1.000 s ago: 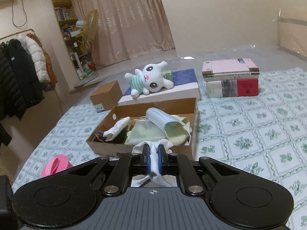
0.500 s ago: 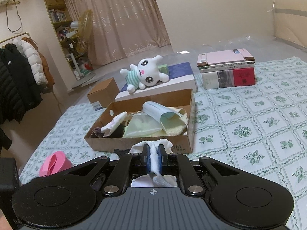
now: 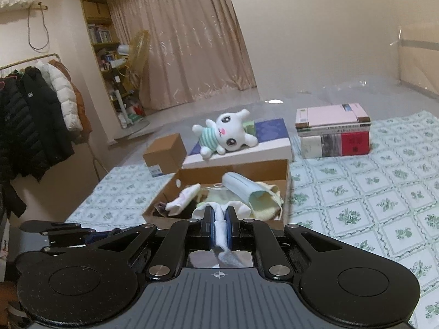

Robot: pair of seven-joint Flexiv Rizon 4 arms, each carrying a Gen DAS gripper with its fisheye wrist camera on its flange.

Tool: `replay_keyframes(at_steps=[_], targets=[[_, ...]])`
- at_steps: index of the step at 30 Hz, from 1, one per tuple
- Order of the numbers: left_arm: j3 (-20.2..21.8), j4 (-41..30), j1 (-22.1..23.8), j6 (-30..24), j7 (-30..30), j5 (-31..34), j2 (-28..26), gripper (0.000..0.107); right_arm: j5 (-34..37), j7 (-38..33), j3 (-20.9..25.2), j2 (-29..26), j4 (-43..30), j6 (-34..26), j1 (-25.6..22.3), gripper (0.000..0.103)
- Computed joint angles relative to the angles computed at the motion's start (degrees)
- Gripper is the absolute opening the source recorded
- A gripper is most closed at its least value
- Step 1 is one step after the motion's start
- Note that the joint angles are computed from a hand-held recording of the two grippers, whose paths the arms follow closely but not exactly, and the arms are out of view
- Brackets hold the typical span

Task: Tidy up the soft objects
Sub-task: 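Grasp the grey cloth with the left tool while the right tool holds the towel, then carry the grey cloth and white towel in both tools over the box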

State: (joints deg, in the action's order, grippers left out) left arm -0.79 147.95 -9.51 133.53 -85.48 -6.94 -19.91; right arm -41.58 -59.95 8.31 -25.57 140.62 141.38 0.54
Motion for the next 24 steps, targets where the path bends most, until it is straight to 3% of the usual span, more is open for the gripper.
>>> replay_keyframes(at_steps=[15,21,24], targets=[[-0.19,4.81,-1.91,-2.95,-0.1,-0.72,6.83,0.013,1.65,-1.45,0.14,4.35,4.74,1.5,0.99,0.008],[-0.83,4.86,0.84,-5.68,-2.8,3.81,8.69,0.013,1.46,-1.82,-0.14,5.08,4.94,0.59,1.02,0.008],[-1.59,4.03,4.5,-9.0,-5.32,9.37,10.63,0.012,0.71,-2.55,-0.45,5.49,4.65,-0.56,0.85,0.008]])
